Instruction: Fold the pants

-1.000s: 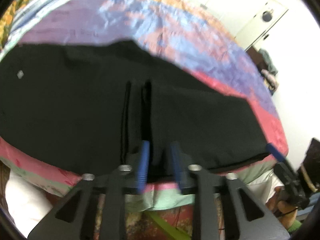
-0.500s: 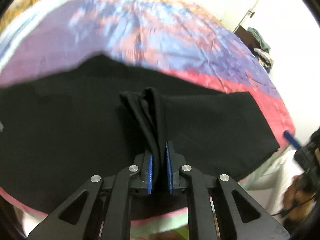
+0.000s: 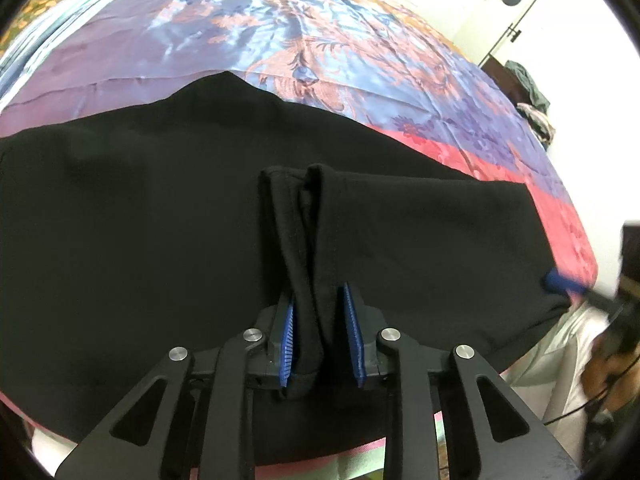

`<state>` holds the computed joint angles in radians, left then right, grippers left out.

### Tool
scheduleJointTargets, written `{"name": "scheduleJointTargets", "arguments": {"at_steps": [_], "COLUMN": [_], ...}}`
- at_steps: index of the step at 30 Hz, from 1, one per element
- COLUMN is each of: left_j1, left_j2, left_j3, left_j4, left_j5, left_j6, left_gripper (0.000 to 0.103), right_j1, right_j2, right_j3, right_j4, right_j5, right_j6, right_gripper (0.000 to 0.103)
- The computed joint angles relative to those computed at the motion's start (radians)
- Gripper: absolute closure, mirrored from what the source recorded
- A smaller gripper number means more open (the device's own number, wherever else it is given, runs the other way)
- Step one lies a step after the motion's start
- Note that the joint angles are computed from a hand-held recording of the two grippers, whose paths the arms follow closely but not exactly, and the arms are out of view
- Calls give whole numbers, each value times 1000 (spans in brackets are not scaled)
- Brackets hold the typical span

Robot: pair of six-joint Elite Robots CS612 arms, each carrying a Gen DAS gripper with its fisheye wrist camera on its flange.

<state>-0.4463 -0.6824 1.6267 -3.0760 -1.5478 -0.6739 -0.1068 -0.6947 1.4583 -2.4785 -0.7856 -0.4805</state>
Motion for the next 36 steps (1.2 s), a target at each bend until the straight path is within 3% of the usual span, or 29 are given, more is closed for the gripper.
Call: {"name": "scheduleJointTargets", "arguments": {"at_steps": [2,3,6,8,10,12,14,18,19,21,23,26,31,36], "left_j1": [-1,-1,-1,-1,-4,-6,-8,-11,-12,-18,-19,-14,37,136], "left_j2": [-1,0,-1,0,-2,-3,-2,-1,-5,-20,-39,-72,-128,-171], "left_j3": [1,1,7,9,7,6,7,3,5,18,49,103,202,293], "left_j4": [0,-2,-12,-20,-11,-6,-15,-21,-19,-17,-66,-132,-222,-265], "left_j5": [2,2,2,-4,4,10,7,-5,-6,11,8,23,82,164], "left_j6": [3,1,-4,-2,5,15,17,11,4,-19,-36,-64,-147,-274], "left_gripper": [78,78,78,75,74,73,67,46,36,28,28,26,25,25], "right_j1": [-4,-1,12,28,33,31,19,-13,-20,-23,-34,-35,-34,-25], "right_j2": [7,15,63,116,143,116,65,-7,-21,-33,-38,-38,-32,-34], "right_j3": [-28,-46,-137,-237,-276,-236,-148,4,47,101,147,148,139,141], "right_j4": [-48,-76,-58,101,176,101,-44,-275,-339,-427,-488,-458,-473,-409], "right_j5": [66,66,6,-119,-167,-160,-116,-6,-1,-18,-39,-59,-44,-34], "right_j6": [46,69,128,152,143,129,144,170,186,219,257,283,260,195], "right_gripper": [11,9,8,8,9,9,9,3,3,3,3,3,3,3]}}
